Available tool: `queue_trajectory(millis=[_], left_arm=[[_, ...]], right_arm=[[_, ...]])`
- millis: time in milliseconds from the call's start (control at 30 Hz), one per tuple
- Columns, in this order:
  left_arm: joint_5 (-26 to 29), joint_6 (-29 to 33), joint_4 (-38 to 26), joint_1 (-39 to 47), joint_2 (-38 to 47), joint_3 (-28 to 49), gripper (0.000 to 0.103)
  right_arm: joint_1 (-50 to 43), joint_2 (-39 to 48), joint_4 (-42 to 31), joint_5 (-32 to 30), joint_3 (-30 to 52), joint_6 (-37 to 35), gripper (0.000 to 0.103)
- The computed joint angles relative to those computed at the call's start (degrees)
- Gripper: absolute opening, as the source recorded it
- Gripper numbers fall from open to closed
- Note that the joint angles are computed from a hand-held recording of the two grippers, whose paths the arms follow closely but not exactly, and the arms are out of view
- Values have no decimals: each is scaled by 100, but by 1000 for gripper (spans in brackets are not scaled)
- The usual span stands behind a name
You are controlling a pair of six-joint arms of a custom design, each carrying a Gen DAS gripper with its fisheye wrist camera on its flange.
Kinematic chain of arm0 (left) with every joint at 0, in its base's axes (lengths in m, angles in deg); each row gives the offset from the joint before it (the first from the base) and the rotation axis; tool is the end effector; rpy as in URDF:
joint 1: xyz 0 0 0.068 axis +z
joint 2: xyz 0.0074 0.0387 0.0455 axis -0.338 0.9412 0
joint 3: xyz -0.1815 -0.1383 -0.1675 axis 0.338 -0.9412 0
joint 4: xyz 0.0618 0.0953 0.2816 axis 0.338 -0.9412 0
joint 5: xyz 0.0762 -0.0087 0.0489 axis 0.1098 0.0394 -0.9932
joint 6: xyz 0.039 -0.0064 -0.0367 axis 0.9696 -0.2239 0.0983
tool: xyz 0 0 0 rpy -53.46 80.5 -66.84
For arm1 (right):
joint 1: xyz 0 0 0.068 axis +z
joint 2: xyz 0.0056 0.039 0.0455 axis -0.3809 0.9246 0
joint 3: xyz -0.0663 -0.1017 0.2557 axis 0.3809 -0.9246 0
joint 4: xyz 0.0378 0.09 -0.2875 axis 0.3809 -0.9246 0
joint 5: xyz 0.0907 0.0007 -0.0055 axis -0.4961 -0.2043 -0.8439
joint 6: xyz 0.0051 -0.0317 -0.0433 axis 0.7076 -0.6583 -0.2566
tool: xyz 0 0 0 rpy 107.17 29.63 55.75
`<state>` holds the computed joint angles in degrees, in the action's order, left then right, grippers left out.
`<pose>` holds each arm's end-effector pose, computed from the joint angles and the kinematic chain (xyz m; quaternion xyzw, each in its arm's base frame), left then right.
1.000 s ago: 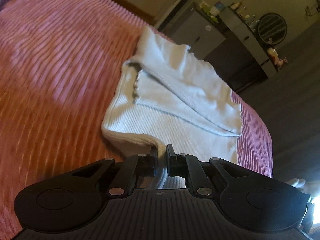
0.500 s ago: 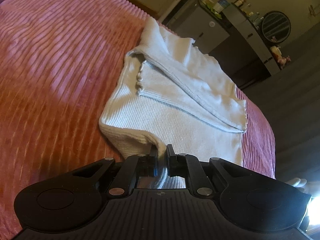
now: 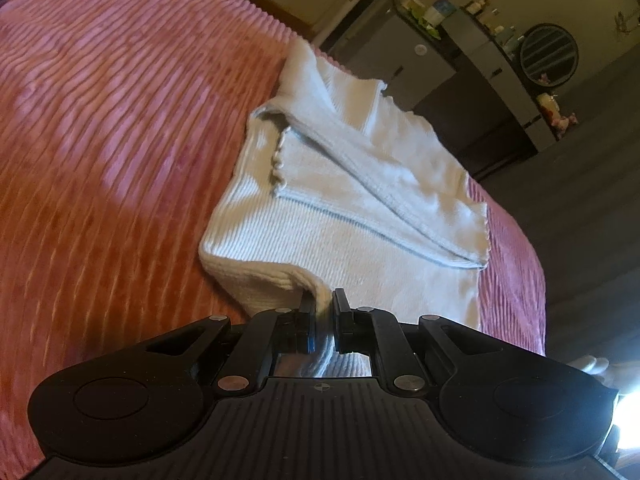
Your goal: Fold small clothes
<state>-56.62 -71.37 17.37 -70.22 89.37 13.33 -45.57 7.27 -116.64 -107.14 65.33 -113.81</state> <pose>0.1454 -0.1535 0.2255 -0.3215 0.8697 -0.2140 0.3074 0.2233 -0.0678 0.1877 -0.0143 0.9214 0.3574 0.1523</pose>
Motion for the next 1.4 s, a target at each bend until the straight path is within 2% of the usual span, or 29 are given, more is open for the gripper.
queue_trajectory(millis=[100,200,267,367,467,500,567,600,633,700,733,767,833,900,1000,1100,1167,1267,1400], left_arm=[[98,267,36,272,-80,41,10],[204,541,128,712,-121,107,11],[254,735,297,1065,-134,116,11],[435,948,631,1675,-50,83,11],[632,1051,863,2227,337,83,12],[719,1112,962,2367,456,50,12],[755,1177,889,2476,594,59,18],[659,1280,843,2461,564,23,21],[514,1385,803,2420,462,-52,23],[239,1522,677,2314,172,-228,33],[153,1595,651,2258,26,-331,41],[123,1704,682,2207,-96,-441,47],[208,2043,809,2142,-234,-626,53],[298,2324,1019,2059,-182,-727,57],[478,2651,1548,2051,25,-841,63],[769,3217,2243,2072,239,-905,64],[798,3669,2433,2001,486,-788,69],[594,4362,2414,1942,1141,-406,68],[620,4662,2574,2050,1637,-190,61]], right_arm=[[93,336,67,-720,344,595,7],[432,431,1070,-1087,528,1873,7],[774,355,2135,-948,505,2847,7],[1182,538,3340,-503,609,3991,7],[1525,737,4289,158,667,4639,8],[1649,791,4529,465,675,4705,12],[1853,822,4700,1044,667,4562,14],[1862,795,4673,1132,643,4305,18],[1885,759,4660,1220,595,4034,23],[1925,610,4607,1508,422,3260,27],[1937,558,4615,1700,351,2895,31],[1991,493,4660,1891,242,2528,33],[2068,497,4694,2069,111,1993,40],[2163,582,4706,2142,55,1663,41],[2316,756,4929,2224,101,1635,49],[2401,1087,5126,2184,323,1785,50],[2450,1282,5091,2160,523,1832,50],[2504,1505,5061,2111,712,1801,46],[2527,1712,5153,1999,825,1923,37]])
